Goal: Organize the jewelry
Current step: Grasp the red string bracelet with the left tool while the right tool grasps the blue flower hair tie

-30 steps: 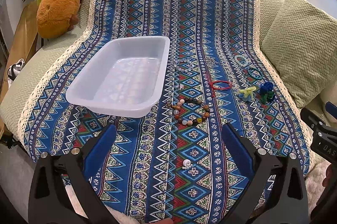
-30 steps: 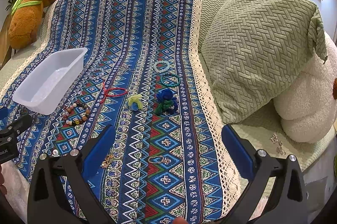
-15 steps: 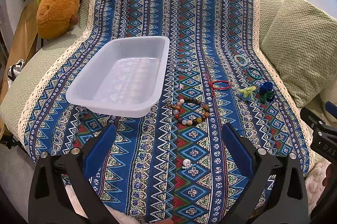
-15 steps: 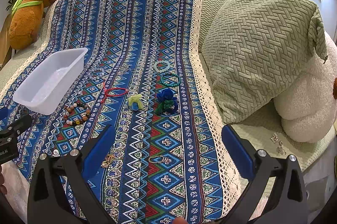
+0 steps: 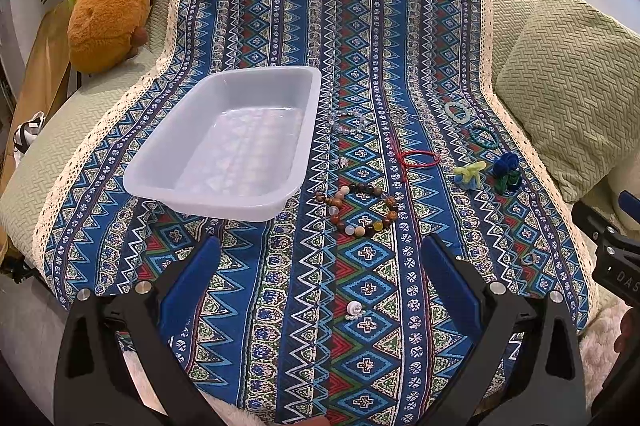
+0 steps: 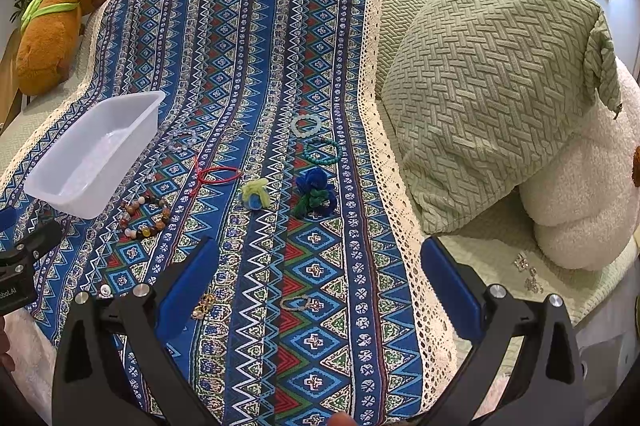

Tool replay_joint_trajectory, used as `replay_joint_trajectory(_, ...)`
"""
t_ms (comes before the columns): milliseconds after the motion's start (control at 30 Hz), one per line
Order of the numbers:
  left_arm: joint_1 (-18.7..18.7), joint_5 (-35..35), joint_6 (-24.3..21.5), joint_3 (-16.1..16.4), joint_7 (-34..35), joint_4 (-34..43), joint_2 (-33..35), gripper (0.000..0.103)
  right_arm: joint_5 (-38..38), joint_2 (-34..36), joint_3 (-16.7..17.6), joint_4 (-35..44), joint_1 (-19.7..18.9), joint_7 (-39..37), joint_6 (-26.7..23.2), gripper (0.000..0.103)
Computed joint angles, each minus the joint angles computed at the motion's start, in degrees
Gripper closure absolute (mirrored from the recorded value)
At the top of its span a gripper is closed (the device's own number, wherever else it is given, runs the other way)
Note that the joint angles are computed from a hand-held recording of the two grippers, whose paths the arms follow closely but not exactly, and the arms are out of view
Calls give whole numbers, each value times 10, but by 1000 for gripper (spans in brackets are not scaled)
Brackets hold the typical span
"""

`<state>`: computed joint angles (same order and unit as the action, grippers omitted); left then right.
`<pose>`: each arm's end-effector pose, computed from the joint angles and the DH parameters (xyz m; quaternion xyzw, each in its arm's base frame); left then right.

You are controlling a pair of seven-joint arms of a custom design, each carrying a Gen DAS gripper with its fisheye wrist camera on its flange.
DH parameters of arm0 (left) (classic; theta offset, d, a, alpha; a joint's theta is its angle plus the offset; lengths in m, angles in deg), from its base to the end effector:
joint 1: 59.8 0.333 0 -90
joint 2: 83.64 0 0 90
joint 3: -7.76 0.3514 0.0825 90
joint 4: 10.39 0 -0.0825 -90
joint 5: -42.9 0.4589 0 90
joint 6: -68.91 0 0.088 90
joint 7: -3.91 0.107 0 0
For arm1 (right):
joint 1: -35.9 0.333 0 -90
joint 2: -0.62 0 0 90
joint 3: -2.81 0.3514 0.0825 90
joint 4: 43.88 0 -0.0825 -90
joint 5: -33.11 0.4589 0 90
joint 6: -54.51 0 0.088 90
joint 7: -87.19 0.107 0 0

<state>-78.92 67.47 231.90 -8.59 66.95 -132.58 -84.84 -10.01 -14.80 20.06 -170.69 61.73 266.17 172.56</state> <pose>0.5126 -0.3933 0.4951 -0.4674 0.8010 -0.3074 0.2130 0.4208 0.3558 0.5163 -0.4853 0.7914 -0.3303 0.1705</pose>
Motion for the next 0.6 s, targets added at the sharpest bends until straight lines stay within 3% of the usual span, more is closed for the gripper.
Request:
replay_joint_trajectory(467, -8, -62, 4, 2, 73, 1, 22, 5, 13, 9, -10, -8, -2, -11, 22, 3)
replay_joint_trajectory(600, -13, -83, 8, 1, 98, 4, 37, 5, 15, 6, -23, -25, -8, -29, 71, 3)
